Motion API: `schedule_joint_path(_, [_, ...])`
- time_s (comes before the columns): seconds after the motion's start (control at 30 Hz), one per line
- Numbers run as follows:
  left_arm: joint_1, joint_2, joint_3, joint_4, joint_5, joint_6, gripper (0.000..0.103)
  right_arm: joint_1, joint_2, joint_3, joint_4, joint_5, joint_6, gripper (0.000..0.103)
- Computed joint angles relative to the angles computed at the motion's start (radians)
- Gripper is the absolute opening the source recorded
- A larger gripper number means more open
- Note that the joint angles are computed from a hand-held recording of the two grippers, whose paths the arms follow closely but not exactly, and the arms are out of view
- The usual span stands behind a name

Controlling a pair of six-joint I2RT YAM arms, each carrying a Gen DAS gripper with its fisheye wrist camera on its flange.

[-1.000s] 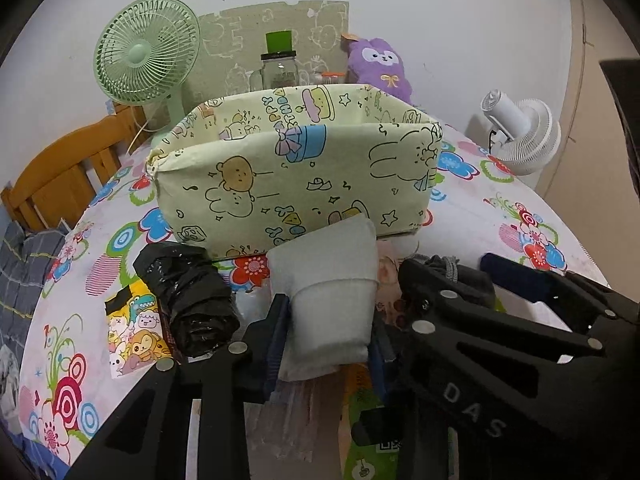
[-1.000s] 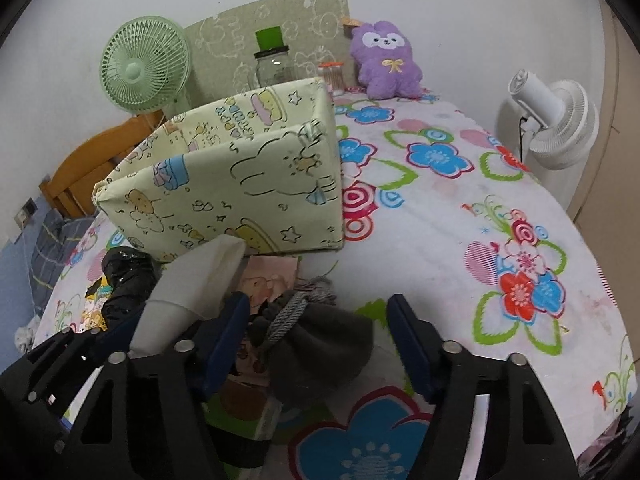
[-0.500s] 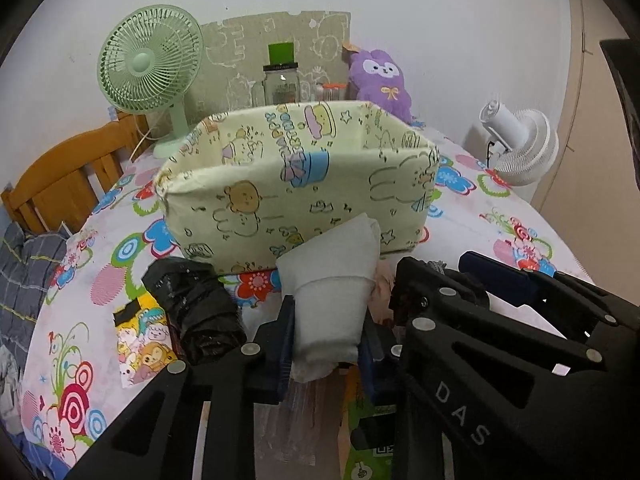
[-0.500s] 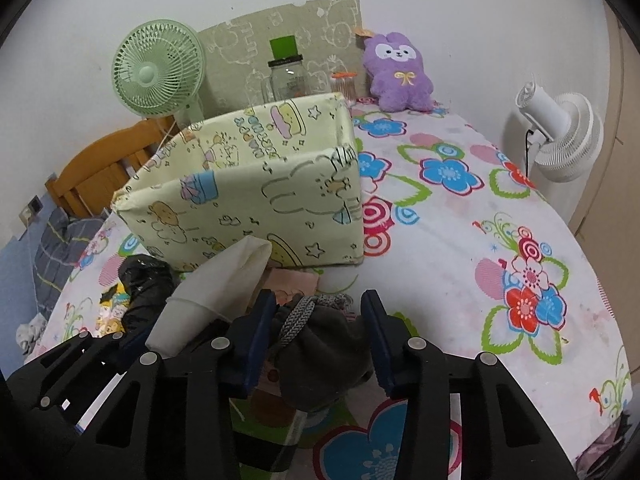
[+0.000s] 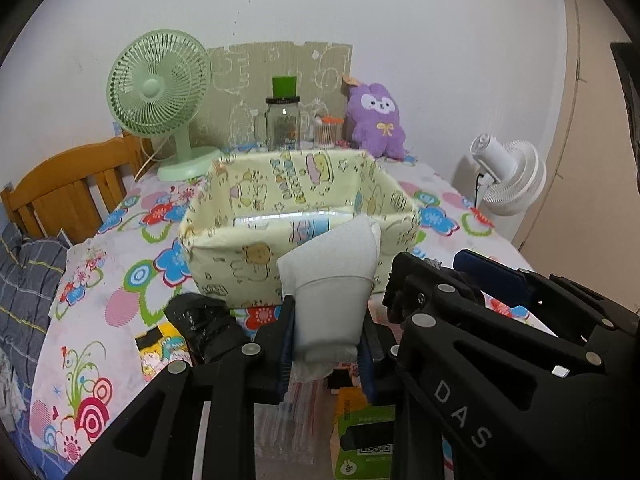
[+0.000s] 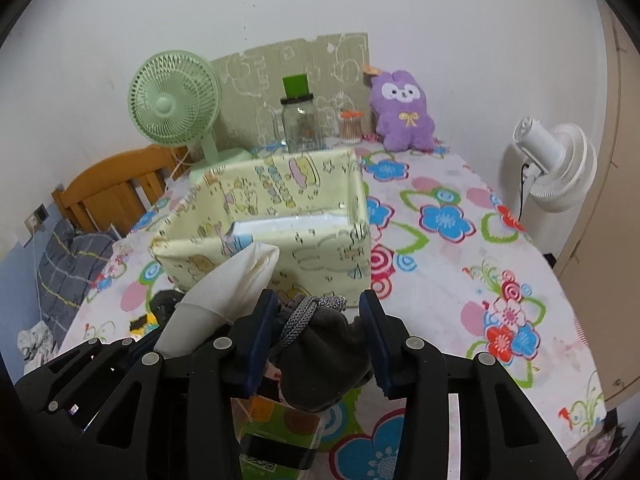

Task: Organize soft objects
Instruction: 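Lift the white cloth with the left gripper while the right gripper carries the grey sock over the box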

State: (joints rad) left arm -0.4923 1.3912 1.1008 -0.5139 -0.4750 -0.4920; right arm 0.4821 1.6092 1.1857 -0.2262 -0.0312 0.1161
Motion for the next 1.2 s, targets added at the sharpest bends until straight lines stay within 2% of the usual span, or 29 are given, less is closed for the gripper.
schedule_joint_path(0.53, [0.013, -0.055, 0.081, -0.034, -0.017, 0.051, 0.026, 0.028, -0.066, 0.075, -0.048, 0.048, 0.005, 0.046])
schedule_joint_path(1.2, [0.112, 0.055, 0.17, 0.027, 0.03, 0.116, 0.026, 0.013, 0.092, 0.27, -0.08, 0.044, -0.003, 0.046])
